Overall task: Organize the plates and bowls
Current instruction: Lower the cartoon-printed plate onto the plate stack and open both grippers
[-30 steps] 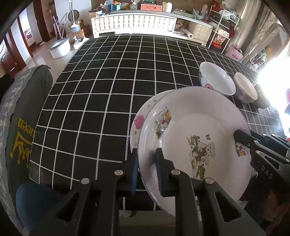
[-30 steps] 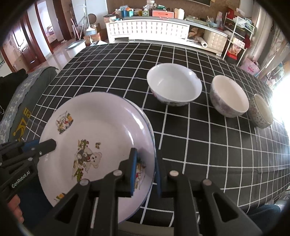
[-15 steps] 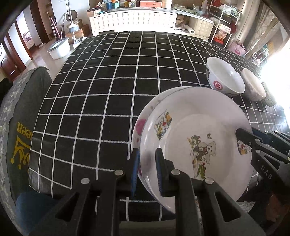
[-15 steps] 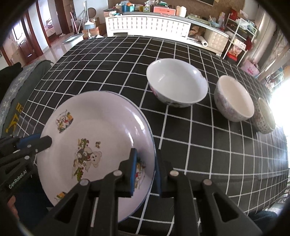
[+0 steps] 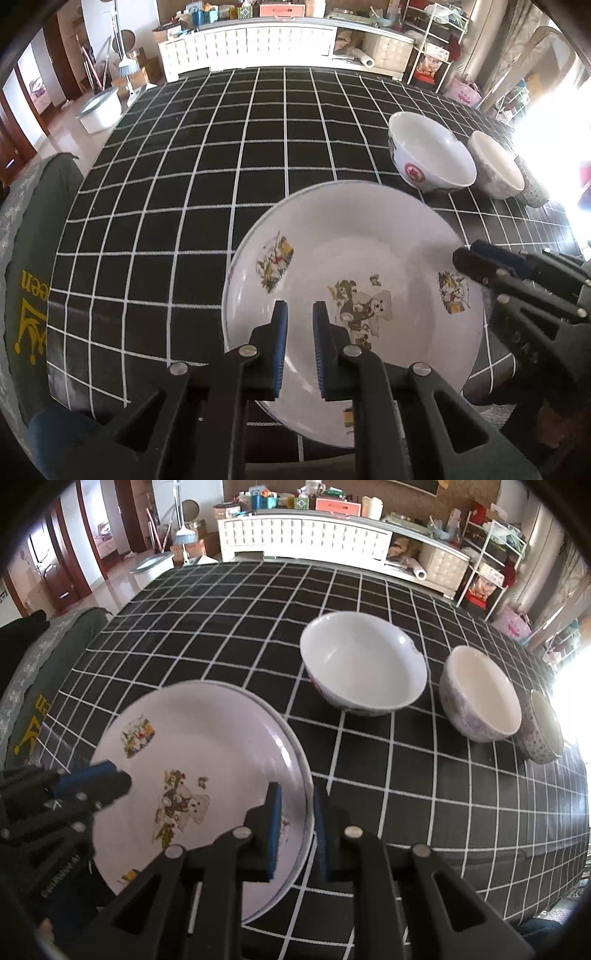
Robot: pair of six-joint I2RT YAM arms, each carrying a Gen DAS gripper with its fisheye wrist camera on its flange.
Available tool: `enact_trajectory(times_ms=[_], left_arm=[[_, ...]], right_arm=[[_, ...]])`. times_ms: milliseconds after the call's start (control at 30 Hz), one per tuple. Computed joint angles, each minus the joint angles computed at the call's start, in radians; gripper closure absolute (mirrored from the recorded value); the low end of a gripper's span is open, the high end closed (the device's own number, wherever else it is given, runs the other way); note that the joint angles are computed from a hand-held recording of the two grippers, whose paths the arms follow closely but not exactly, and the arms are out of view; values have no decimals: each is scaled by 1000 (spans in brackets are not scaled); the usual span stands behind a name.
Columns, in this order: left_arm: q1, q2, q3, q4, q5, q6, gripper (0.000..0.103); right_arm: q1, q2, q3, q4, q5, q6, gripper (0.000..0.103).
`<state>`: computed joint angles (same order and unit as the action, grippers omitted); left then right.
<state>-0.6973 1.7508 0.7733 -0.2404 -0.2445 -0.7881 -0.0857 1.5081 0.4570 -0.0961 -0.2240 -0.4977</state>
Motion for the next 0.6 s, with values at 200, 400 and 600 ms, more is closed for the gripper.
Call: enact_trajectory(times_ms=[200,400,600], left_arm=[[-14,-23,3,-22,-16,-20,91],[-48,-62,13,-53,-43,-43,91],[-91,-90,51,-96,-78,-60,91]], right_arm=[[-13,-40,1,-31,-49,6,82],[-62,-85,16,-93,-100,-12,81],[-152,-147,34,-177,-163,-60,62]])
